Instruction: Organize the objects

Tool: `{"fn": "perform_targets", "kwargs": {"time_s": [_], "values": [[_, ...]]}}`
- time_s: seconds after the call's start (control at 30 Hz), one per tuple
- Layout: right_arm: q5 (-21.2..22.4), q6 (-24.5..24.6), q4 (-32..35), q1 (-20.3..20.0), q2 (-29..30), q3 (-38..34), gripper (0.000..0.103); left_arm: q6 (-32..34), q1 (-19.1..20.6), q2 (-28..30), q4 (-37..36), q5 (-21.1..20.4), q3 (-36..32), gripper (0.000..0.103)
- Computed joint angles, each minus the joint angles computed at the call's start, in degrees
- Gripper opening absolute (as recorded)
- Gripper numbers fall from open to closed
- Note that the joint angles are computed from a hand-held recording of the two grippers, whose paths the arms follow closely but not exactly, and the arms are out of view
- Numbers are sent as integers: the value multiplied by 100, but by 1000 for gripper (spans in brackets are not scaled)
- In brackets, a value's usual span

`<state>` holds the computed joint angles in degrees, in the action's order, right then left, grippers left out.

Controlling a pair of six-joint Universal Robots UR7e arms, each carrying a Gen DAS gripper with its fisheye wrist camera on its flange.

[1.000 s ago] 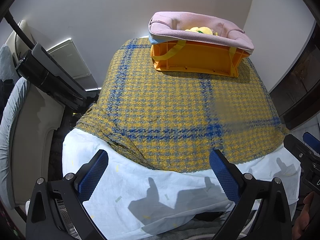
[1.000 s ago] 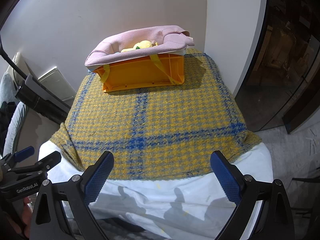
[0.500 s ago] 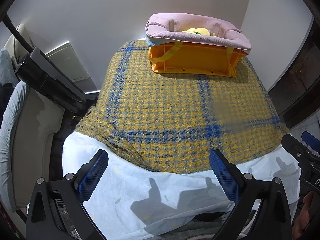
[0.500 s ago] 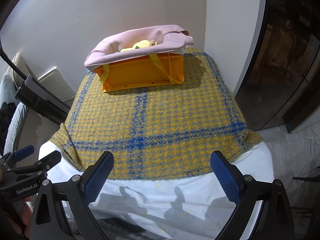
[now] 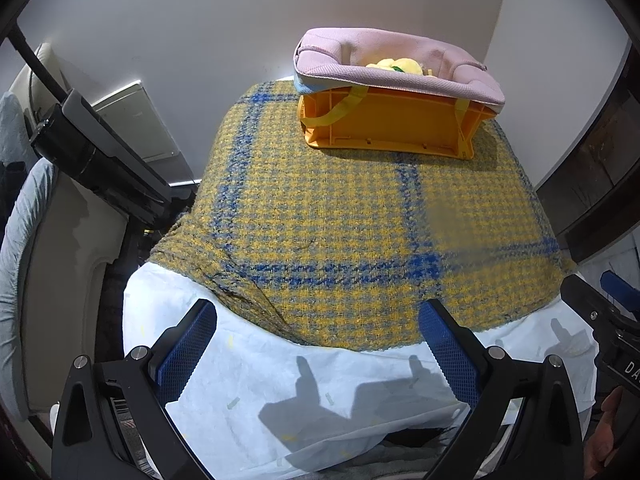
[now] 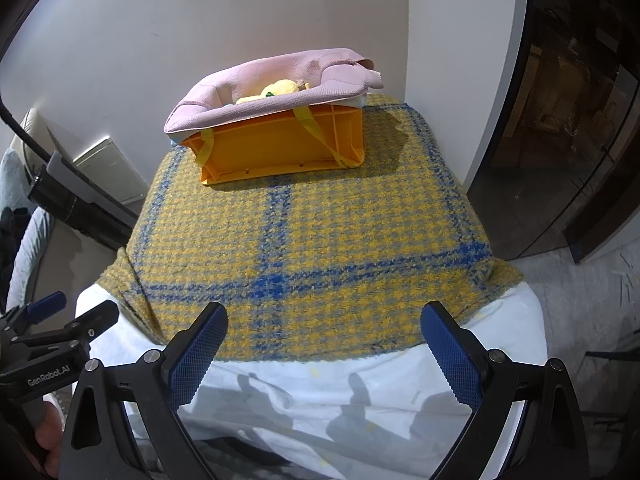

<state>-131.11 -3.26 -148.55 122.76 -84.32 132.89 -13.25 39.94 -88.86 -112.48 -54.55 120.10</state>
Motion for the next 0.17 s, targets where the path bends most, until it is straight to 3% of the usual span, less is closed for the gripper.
{"fn": "perform_targets", "kwargs": {"time_s": [0.17], "values": [[17,-38,-37,-31,-6,12,97,-36,3,47,55,-19,-13,103]]}}
